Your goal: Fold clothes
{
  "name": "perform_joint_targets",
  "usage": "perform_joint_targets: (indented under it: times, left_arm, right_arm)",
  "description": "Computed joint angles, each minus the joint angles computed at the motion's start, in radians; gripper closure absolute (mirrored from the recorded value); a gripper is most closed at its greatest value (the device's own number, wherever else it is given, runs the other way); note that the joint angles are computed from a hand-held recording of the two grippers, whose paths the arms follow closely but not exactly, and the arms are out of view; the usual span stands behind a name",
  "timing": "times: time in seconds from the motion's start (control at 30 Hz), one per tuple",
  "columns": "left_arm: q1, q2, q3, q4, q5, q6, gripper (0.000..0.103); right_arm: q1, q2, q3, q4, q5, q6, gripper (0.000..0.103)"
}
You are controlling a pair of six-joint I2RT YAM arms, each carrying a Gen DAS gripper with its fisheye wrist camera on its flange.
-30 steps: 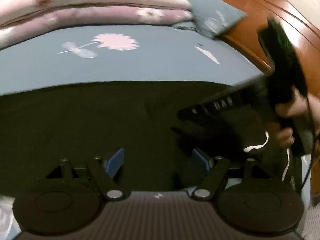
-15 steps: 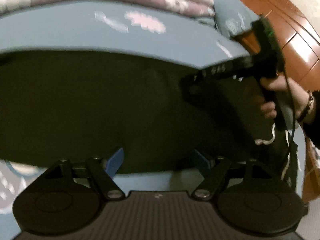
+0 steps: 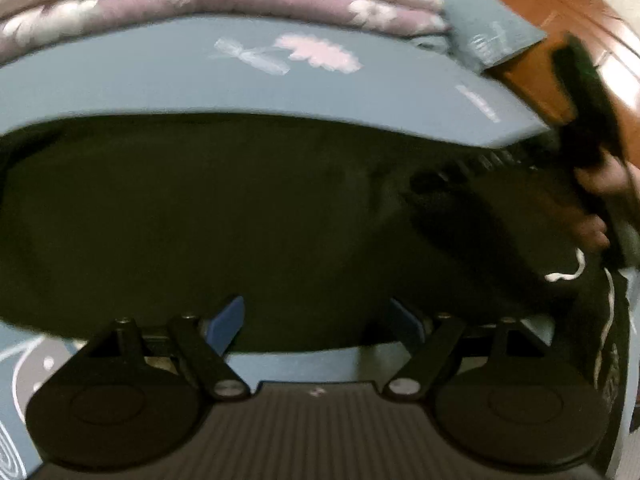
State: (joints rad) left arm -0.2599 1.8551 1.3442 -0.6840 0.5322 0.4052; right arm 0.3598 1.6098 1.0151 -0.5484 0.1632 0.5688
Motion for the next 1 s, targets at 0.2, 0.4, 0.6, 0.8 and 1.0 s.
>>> perform_joint_targets:
  times: [0.2,0.4,0.6,0.8,1.0]
  left_arm:
    - [0.006,-0.031,0.011,-0.037,0.012,-0.068,0.023]
    - [0.023,-0.172,-0.002,-0.181,-0.072,-0.101,0.023]
    - [0.087,-0.438,-0.115,-0.412,-0.099,-0.079,0.023]
    - [0.111,-0.71,-0.31,-0.663,-0.114,0.006,0.023]
    - [0.086,-0.963,-0.579,-0.7,-0.19,-0.021,0.023]
  right_arm:
    - [0.052,0.005,0.022,-0.056,0.095,0.034,0.029]
    - [0.147,-0.265,-0.037,-0.242,0.117,0.157,0.029]
    - [0.366,-0.446,0.008,-0.553,0.147,0.39,0.029]
    - [0.715,-0.491,0.044,-0.715,0.101,0.704,0.027]
    - [1.077,-0.414,-0.073,-0.556,0.001,1.028,0.027]
